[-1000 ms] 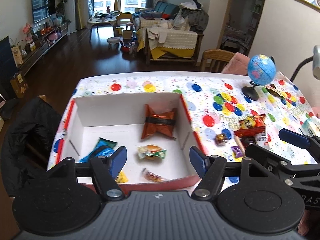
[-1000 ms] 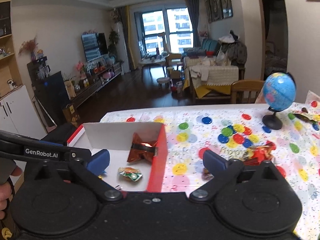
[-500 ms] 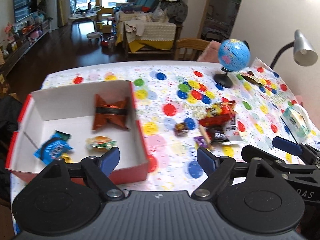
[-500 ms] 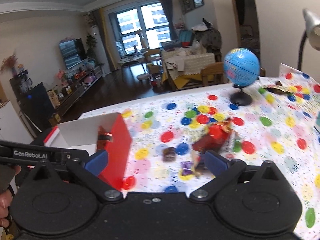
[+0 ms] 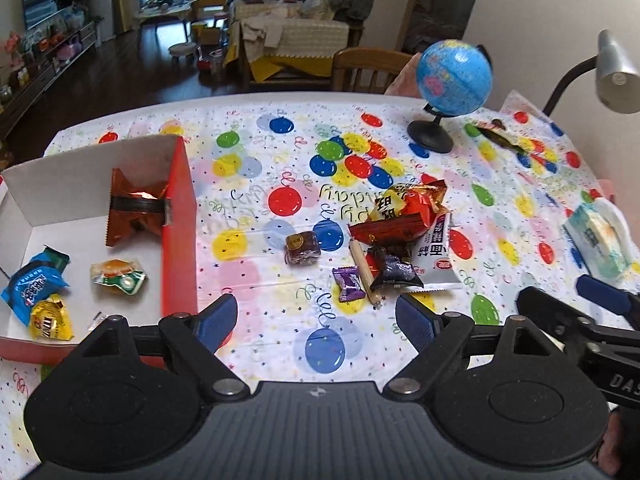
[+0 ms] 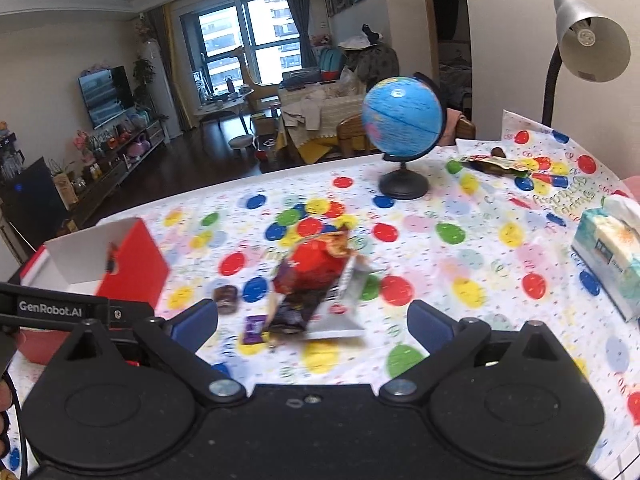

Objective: Organize snacks
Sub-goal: 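Move both tools back from the box toward the snack pile, then grasp the brown cake with the left tool while the right tool grasps the white-and-red packet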

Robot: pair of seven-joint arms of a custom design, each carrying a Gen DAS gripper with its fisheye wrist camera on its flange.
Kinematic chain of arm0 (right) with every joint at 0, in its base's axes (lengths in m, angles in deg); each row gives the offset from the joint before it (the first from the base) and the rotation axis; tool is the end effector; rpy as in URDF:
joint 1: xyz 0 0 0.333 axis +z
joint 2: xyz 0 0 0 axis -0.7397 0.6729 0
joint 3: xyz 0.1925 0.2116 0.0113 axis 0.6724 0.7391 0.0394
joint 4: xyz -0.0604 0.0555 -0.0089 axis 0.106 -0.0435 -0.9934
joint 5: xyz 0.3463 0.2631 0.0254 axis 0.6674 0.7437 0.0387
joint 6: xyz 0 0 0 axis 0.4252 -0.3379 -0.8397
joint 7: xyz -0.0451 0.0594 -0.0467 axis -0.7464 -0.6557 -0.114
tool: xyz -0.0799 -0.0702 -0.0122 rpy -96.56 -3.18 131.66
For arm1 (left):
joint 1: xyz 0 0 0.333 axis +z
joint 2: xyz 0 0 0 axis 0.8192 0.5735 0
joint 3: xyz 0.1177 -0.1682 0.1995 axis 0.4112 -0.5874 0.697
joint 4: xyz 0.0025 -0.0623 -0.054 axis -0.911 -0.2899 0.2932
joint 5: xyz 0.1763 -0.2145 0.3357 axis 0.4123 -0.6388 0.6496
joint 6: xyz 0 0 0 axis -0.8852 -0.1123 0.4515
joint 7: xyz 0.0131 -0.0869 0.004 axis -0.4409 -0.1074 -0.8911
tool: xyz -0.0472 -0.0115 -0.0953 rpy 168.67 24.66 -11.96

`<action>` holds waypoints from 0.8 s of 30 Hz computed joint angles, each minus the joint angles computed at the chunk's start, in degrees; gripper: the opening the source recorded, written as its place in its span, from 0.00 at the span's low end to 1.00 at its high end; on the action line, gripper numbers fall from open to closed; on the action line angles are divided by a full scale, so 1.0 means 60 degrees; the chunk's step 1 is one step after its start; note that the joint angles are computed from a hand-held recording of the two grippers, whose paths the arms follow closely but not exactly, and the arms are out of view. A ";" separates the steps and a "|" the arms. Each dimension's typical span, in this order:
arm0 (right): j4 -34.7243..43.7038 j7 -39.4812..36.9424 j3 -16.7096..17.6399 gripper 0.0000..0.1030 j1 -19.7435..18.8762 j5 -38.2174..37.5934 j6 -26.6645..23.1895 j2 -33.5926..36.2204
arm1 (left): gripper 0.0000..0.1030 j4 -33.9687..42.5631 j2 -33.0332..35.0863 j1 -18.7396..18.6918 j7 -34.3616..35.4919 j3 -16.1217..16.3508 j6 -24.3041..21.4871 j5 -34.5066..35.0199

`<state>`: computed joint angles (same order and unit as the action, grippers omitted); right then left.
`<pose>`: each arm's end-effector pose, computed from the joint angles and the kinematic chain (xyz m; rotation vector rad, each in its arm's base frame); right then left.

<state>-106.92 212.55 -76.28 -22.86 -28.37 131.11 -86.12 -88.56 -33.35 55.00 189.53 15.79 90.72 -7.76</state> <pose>0.5528 0.3464 0.5094 -1.3294 1.9397 -0.8135 0.7010 -0.0977 0.5212 -1.5306 2.3106 -0.8752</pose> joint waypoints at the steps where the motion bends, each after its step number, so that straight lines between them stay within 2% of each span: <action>1: -0.0081 -0.0065 -0.0047 0.98 -0.0049 0.0022 0.0069 -0.0037 | 0.84 0.0043 0.0084 -0.0089 -0.0195 0.0005 0.0100 0.0149; 7: -0.0285 -0.0488 -0.0240 0.94 -0.0389 0.0449 0.0548 0.0018 | 0.84 0.0488 0.0692 -0.0595 -0.1594 0.0131 0.0586 0.1414; 10: -0.0262 -0.0856 -0.0342 0.88 -0.0545 0.1025 0.0962 0.0201 | 0.84 0.0874 0.1079 -0.0790 -0.2402 0.0229 0.0641 0.2011; 16: 0.0029 -0.1375 -0.0543 0.86 -0.0651 0.1506 0.1300 0.0704 | 0.84 0.2267 0.2202 -0.1060 -0.3350 0.0349 -0.0046 0.2890; 24: 0.0649 -0.2586 -0.0799 0.75 -0.0753 0.2561 0.1390 0.1537 | 0.84 0.4317 0.3821 -0.1363 -0.4226 0.0513 -0.1018 0.3629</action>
<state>-103.03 197.03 -81.07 -27.38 -13.00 139.45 -76.90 -62.65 -10.43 46.82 164.17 18.87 84.61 14.02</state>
